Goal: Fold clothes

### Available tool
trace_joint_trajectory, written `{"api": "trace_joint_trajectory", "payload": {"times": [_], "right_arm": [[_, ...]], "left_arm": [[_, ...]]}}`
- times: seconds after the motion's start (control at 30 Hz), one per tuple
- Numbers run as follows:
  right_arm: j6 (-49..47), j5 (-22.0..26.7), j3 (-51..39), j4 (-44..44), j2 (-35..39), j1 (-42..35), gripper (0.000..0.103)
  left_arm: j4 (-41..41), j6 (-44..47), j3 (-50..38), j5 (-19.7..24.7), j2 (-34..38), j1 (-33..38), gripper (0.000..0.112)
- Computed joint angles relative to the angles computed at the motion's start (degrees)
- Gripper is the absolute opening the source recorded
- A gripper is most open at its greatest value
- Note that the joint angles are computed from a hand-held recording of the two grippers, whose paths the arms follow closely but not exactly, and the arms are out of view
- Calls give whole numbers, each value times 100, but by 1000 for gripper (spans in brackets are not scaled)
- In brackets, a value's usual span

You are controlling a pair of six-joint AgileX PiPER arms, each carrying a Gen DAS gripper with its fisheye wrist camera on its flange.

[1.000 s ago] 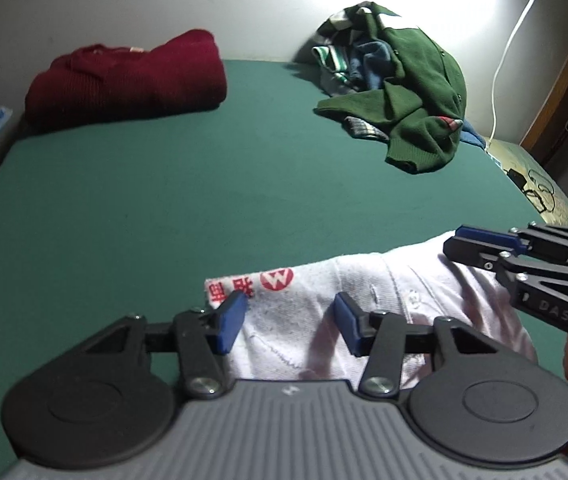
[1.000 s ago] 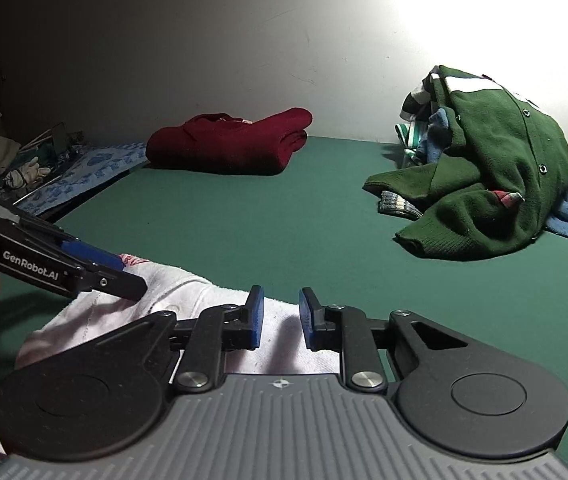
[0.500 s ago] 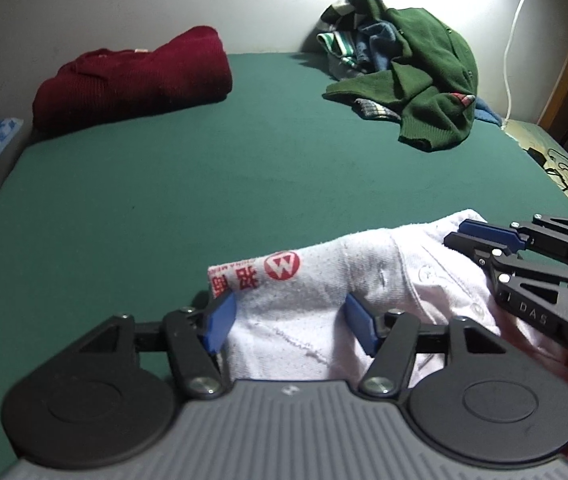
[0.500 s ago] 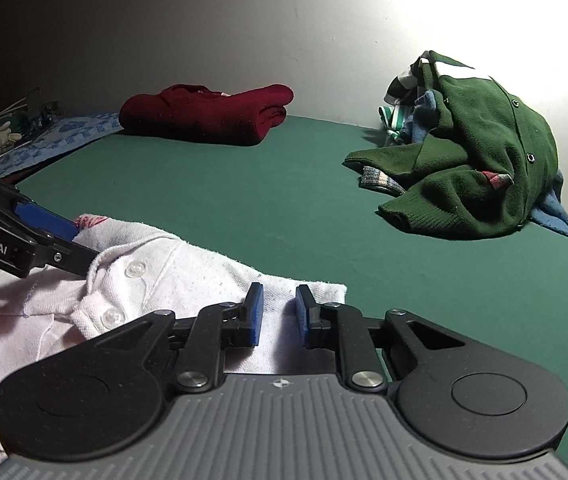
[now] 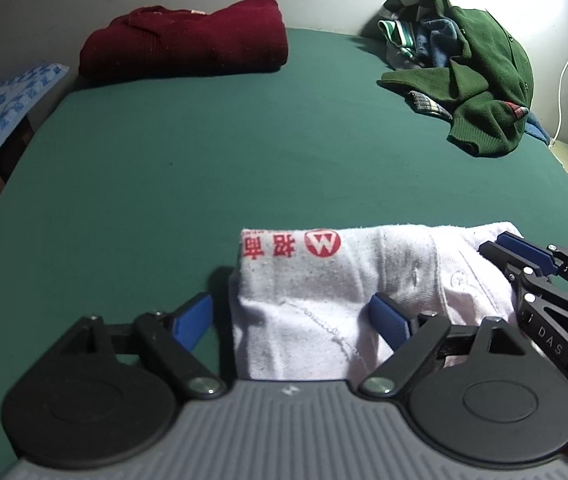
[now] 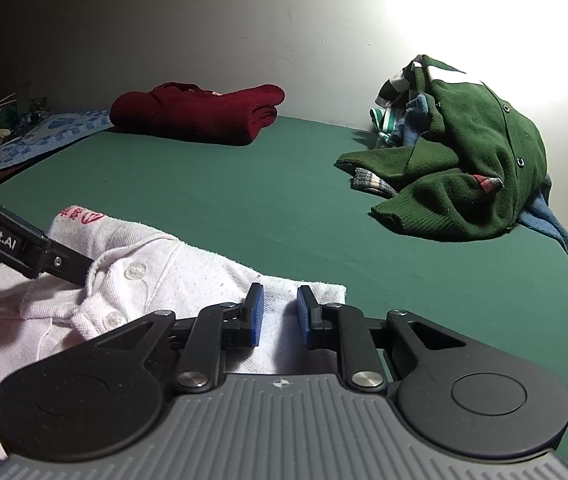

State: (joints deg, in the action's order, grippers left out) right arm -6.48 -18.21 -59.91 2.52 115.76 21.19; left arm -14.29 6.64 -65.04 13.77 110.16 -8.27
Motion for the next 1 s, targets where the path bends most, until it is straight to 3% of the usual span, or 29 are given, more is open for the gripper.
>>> {"api": "trace_joint_trajectory", "payload": {"times": [0.2,0.53,0.67,0.73,0.9,1.0], "right_arm": [[-606,-374,170,677,33,135,18],[-1130,-437,223,1250,7,244,18],[-1820,-30,43,2024,-127,292,21],[-1859,-71,62,2295,-255,312,22],[-1635,244,-227,1931,-270,386,24],[-2835,592,-535,3001,-44,485,21]], "left_arm": [[-28,119,-129,135,77,52,94],[-67,323,-252,255,166,117,101],[26,179,-308,310,190,131,102],[96,59,-305,322,179,127,102],[142,-64,-186,162,26,131,101],[837,-727,-213,12,-70,108,101]]}}
